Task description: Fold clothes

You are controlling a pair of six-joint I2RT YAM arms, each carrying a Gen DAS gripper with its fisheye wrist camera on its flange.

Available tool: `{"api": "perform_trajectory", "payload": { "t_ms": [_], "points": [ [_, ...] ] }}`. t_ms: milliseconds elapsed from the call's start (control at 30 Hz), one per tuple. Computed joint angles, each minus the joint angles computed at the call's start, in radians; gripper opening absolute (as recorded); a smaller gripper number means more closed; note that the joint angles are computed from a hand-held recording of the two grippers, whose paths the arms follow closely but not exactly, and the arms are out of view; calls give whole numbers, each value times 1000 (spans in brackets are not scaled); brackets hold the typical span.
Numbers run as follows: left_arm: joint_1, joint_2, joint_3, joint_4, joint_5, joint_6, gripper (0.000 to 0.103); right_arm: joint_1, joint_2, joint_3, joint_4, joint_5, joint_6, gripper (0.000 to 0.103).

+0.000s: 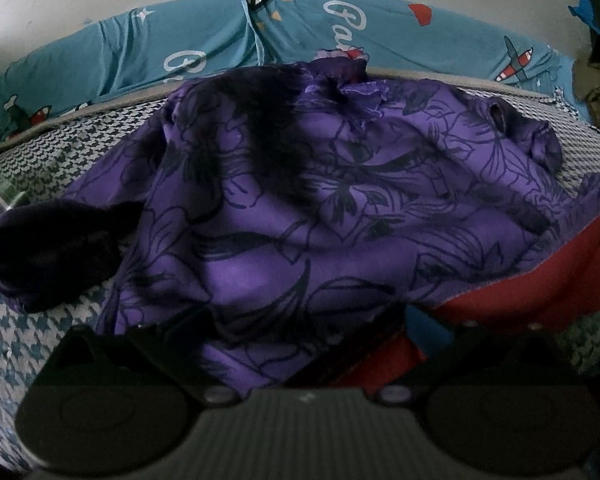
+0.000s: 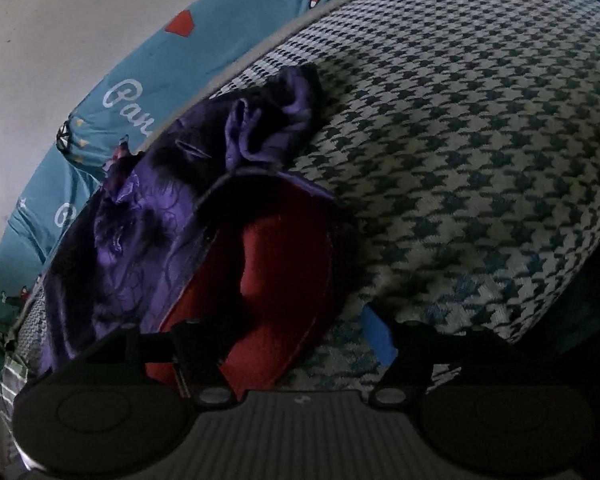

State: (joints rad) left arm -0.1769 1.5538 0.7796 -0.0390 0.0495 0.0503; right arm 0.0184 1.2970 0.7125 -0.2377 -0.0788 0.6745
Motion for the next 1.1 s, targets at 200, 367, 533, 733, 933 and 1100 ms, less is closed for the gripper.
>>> {"api": "perform_trajectory", "payload": {
  "t_ms": [200,367,533,733,933,1100],
  "points": [
    [3,-6,-11,13,2,9,103,44,14,-15,56,50,-9,44],
    [1,-25,-32,24,-8,34,103,63,-8,-37,79,73,-6,6],
    [27,-59,-50,9,-16,62,103,195,-146,-32,-45,333,18,4],
    [91,-121,-70,-28,-25,82,103,394,-241,40,-241,619,14,4],
    [176,-164,-70,-56,-5,64,103,387,-165,86,-361,615,88,5],
    [203,-173,-60,-71,-4,49,103,402,-215,70,-369,640,90,13]
  ]
}}
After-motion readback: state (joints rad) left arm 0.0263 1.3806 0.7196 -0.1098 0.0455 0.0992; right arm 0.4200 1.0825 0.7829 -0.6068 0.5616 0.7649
